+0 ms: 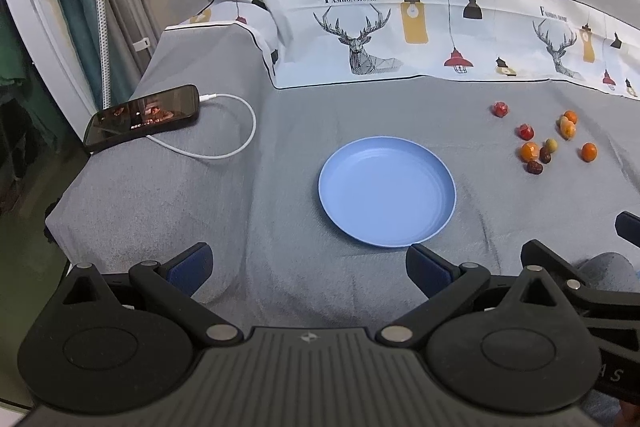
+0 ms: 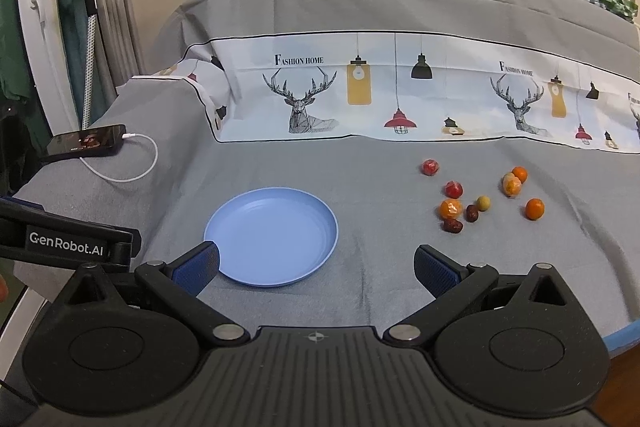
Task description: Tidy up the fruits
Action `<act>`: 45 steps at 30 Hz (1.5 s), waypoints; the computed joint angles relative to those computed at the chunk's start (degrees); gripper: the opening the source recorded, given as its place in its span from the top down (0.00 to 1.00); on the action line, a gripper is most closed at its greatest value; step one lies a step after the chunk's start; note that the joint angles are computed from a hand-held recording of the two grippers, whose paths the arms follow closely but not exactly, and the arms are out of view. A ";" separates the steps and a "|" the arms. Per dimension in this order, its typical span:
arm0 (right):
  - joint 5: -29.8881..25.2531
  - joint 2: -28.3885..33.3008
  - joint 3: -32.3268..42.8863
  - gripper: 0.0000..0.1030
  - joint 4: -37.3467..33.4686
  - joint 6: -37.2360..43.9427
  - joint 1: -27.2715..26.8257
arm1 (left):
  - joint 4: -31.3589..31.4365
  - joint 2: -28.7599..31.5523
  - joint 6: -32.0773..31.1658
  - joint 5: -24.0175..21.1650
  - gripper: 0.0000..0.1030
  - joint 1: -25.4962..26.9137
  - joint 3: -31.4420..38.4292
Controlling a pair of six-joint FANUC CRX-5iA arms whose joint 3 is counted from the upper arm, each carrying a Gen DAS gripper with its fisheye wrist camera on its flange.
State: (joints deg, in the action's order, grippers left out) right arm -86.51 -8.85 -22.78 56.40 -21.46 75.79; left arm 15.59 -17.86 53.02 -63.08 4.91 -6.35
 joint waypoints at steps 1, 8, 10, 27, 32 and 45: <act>0.14 -0.06 -0.03 0.00 -0.08 -0.03 -0.08 | -0.06 0.04 0.01 -0.06 0.00 0.01 -0.03; 0.45 -0.14 -0.25 0.00 -0.21 -1.08 -0.76 | 0.14 2.29 -0.27 -3.06 0.00 -0.33 1.95; -0.12 -0.81 -0.88 0.00 0.01 -2.48 -0.85 | 0.29 3.08 0.12 -4.08 0.00 -0.82 2.67; -15.78 -16.18 -14.63 0.00 -7.12 -9.77 -13.27 | -0.77 23.39 13.60 -2.66 0.00 -21.45 18.00; 3.31 -17.66 -19.35 0.01 -9.36 -1.68 -33.47 | -7.20 35.56 12.84 0.33 0.00 -31.01 28.19; 37.28 -2.14 -23.28 0.03 -2.07 8.67 -63.98 | -3.83 60.58 7.75 -11.45 0.47 -37.32 52.55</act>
State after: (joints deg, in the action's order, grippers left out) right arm -49.24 -10.99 -46.06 54.33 -12.79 11.82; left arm 11.76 42.72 60.77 -74.53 -32.40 46.21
